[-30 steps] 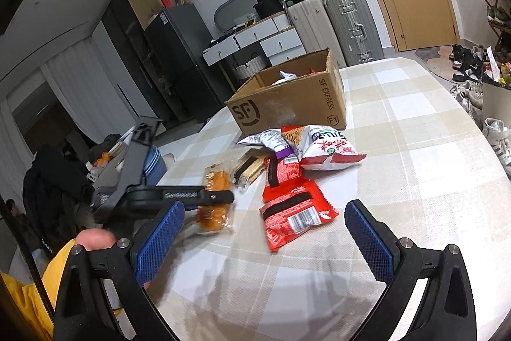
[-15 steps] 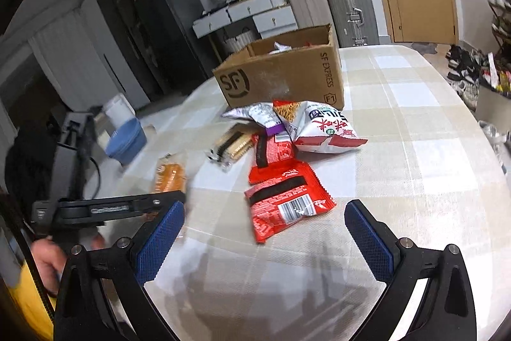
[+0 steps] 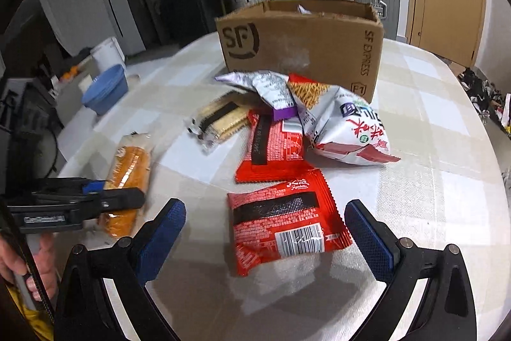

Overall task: Organize snacks
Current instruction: 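Grasp the clear-wrapped bread roll with the left tool while the right tool grasps the red snack pack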

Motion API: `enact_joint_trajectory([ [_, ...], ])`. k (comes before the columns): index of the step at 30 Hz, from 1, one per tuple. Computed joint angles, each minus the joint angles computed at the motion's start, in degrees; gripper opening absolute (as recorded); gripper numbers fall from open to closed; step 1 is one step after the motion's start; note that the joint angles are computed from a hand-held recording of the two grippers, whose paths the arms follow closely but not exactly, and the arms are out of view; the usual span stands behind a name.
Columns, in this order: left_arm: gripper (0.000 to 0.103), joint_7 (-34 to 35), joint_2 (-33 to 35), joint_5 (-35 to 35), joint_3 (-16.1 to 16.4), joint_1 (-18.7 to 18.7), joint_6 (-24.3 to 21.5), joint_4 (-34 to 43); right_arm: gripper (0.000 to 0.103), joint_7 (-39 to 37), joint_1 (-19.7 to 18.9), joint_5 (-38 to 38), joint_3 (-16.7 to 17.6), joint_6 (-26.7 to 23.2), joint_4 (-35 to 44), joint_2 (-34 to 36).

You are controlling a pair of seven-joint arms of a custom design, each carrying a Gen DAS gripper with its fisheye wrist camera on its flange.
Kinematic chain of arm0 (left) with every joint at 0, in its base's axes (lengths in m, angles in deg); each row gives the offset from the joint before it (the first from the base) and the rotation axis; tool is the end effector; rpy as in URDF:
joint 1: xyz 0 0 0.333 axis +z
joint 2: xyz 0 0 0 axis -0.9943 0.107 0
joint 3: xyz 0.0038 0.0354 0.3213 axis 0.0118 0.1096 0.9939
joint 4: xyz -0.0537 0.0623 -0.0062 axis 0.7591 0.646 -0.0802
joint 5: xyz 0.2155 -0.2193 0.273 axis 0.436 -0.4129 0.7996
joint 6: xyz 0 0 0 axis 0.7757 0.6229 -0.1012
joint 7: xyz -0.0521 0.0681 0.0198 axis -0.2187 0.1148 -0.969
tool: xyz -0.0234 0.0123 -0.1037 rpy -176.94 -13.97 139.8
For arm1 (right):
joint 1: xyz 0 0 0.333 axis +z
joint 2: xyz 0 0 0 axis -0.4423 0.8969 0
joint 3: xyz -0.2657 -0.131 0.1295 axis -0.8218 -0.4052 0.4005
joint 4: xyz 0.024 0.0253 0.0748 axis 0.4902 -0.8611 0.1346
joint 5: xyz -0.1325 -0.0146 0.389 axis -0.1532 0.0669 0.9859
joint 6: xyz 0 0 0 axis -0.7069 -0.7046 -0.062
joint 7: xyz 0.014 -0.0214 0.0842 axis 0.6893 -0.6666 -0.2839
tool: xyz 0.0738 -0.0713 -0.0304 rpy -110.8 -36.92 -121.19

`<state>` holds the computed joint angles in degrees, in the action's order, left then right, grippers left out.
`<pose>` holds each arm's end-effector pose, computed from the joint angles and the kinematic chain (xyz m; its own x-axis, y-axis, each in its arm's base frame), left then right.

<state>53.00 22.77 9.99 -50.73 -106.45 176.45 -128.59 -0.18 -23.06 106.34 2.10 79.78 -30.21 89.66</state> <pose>0.6825 -0.3351 0.4348 0.1862 -0.9033 0.3865 -0.8139 -0.3621 -0.4543 0.7187 0.1501 0.4645 0.5924 -0.7939 -0.1373 -0.6673 -0.3880 -0.6358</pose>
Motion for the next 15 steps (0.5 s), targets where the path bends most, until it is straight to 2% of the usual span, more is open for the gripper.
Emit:
enact_joint_trajectory([
  [4,0.034,-0.1,-0.2,-0.2,0.1,0.0,0.5,-0.5,0.101,3.4,1.7,-4.9,-1.4,-0.1,1.0,1.5],
  [10,0.034,-0.2,-0.1,0.1,0.2,-0.1,0.3,-0.4,0.079,3.6,0.3,-5.0,-0.2,-0.5,1.0,1.9],
  [15,0.034,-0.6,0.0,0.7,0.4,-0.4,-0.4,0.1,0.065,1.7,-0.6,-3.7,0.1,0.3,-0.8,0.7],
])
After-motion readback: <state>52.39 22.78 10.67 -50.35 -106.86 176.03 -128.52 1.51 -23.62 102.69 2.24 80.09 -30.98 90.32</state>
